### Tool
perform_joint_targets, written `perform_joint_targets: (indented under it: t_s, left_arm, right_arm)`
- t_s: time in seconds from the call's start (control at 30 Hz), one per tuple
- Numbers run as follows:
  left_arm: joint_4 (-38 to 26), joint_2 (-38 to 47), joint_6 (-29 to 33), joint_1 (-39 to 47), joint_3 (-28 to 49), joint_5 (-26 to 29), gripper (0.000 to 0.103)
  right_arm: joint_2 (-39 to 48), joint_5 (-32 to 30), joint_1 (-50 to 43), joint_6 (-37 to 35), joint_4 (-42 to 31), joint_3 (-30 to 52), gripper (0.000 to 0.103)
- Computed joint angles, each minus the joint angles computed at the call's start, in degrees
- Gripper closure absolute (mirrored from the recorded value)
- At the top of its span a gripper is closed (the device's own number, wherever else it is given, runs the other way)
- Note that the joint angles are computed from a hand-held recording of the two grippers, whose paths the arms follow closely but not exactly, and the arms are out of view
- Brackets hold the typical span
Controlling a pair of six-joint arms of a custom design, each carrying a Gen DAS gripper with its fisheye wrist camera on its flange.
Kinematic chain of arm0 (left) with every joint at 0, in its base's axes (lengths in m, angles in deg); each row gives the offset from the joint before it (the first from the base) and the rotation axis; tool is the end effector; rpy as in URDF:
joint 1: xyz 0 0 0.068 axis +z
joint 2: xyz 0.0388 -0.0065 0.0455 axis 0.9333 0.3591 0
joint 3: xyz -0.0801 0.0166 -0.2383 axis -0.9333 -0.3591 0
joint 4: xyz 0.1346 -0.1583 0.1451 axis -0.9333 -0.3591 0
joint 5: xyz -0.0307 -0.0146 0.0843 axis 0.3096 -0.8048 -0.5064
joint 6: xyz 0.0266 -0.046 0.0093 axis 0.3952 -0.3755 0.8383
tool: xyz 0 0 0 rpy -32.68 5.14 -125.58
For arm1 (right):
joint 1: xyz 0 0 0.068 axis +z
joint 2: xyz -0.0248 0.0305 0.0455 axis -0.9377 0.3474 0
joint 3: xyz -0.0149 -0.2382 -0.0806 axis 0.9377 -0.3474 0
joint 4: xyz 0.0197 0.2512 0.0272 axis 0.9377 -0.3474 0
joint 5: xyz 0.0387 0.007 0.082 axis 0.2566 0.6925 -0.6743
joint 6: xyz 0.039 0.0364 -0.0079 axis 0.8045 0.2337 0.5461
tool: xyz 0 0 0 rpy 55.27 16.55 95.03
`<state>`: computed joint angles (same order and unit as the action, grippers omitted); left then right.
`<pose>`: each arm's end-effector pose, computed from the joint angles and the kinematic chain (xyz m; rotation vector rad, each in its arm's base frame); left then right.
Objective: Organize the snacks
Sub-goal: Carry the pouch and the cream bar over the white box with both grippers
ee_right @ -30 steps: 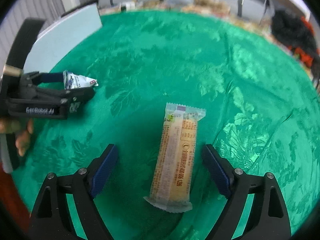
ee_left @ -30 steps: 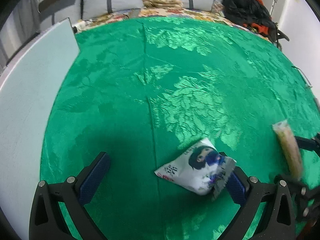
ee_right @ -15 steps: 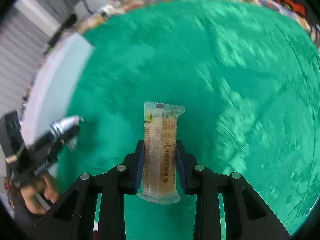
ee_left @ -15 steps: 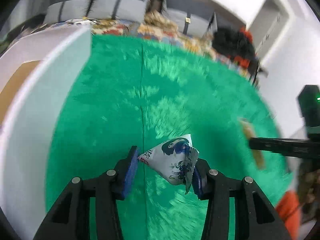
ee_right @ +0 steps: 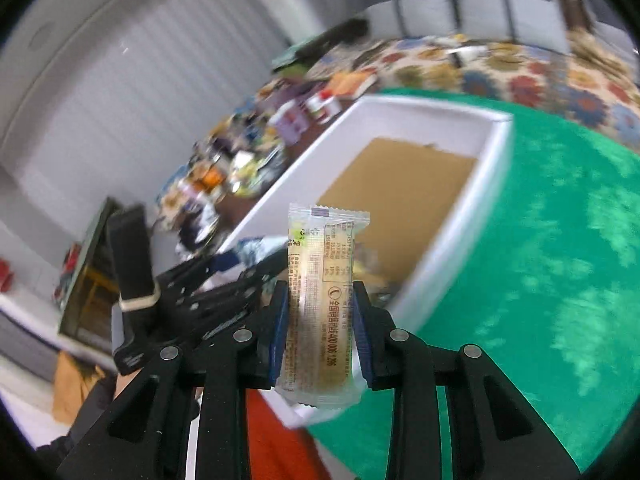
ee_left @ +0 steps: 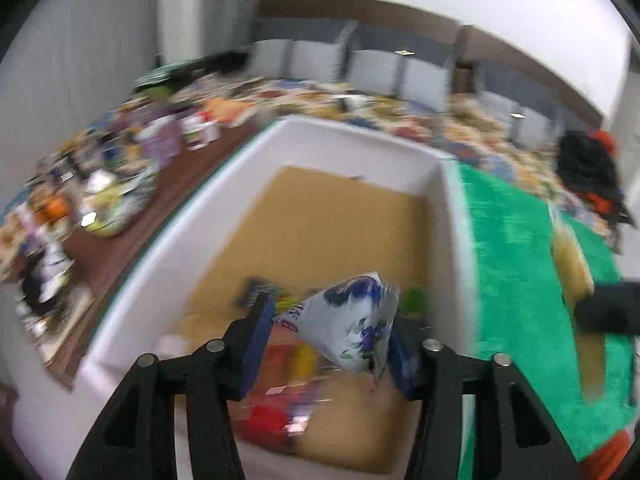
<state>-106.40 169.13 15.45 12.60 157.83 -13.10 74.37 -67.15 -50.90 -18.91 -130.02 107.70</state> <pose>0.1767 -0.2368 0.3698 0.1118 2.4366 -0.1598 0.1258 0.0586 0.3874 -0.2879 2.4593 0.7862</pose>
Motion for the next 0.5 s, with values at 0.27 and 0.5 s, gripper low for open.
perform_joint_targets:
  t_s: [0.27, 0.5]
  left_arm:
    - [-3.32, -5.51, -4.22, -4.72, -7.99, -8.99, 0.009]
    - [-10.92, -5.16, -15.29, -11.05, 0.01, -14.52, 0.000]
  right_arm:
    - [0.30, 9.14, 14.18, 11.22, 6.68, -10.43, 0.035]
    - [0.98, 18.02, 14.13, 7.02, 1.00, -2.94, 0.032]
